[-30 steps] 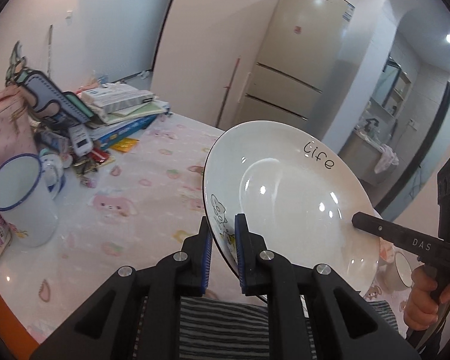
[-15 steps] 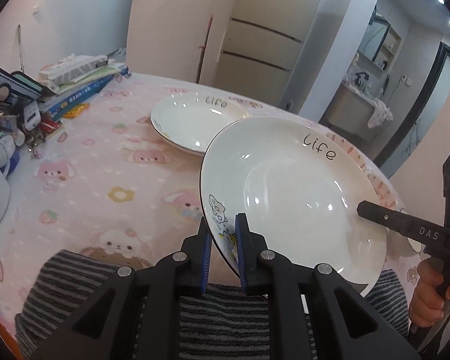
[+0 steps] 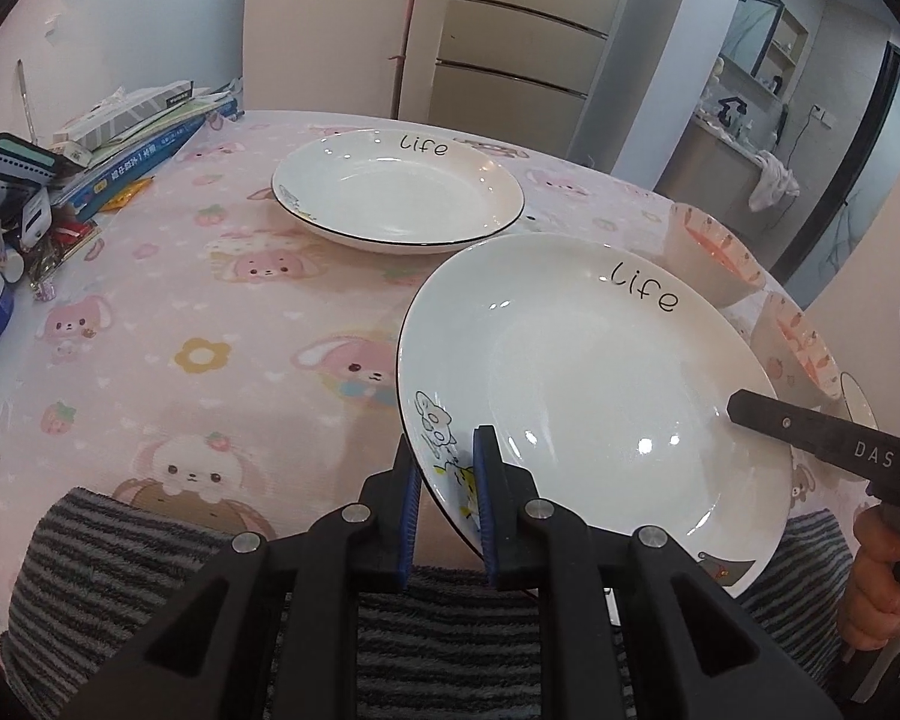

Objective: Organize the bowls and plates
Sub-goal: 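Lift the plate with both grippers and carry it over another cartoon-rimmed plate, then lower the held plate onto the other plate and open both grippers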

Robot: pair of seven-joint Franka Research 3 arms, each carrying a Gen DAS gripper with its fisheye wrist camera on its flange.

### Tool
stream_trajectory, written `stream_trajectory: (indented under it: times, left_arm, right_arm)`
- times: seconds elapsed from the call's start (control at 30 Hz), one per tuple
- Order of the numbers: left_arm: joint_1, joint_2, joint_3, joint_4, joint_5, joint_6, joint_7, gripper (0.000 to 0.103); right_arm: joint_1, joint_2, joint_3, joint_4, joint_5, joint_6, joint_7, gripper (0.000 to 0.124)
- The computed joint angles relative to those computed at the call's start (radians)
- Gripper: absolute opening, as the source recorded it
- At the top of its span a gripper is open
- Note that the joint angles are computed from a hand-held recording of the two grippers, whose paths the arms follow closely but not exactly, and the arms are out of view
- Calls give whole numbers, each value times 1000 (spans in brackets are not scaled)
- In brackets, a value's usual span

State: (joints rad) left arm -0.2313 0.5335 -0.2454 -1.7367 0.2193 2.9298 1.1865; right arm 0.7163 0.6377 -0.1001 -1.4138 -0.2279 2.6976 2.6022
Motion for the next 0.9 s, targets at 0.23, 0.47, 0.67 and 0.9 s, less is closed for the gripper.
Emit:
stream_trajectory:
  times: [0.23,0.47,0.67,0.9]
  left_arm:
    - [-41,14,30,28,45,-26,-6,18]
    - [-76,25,57,50,98,-50,-13,20]
    - [-106,22,91,45,151,-39,-57,21]
    - [-62,23,41,35,136,-33,-29,24]
  right_arm:
    - [12,3,-8,15,-37,-78,25,15]
    - [22,-6,-5,17,-95,-149,36,18]
    - [25,-10,1,24,-130,-179,41,19]
    - [42,-40,-4,-3,-158,-187,98,19]
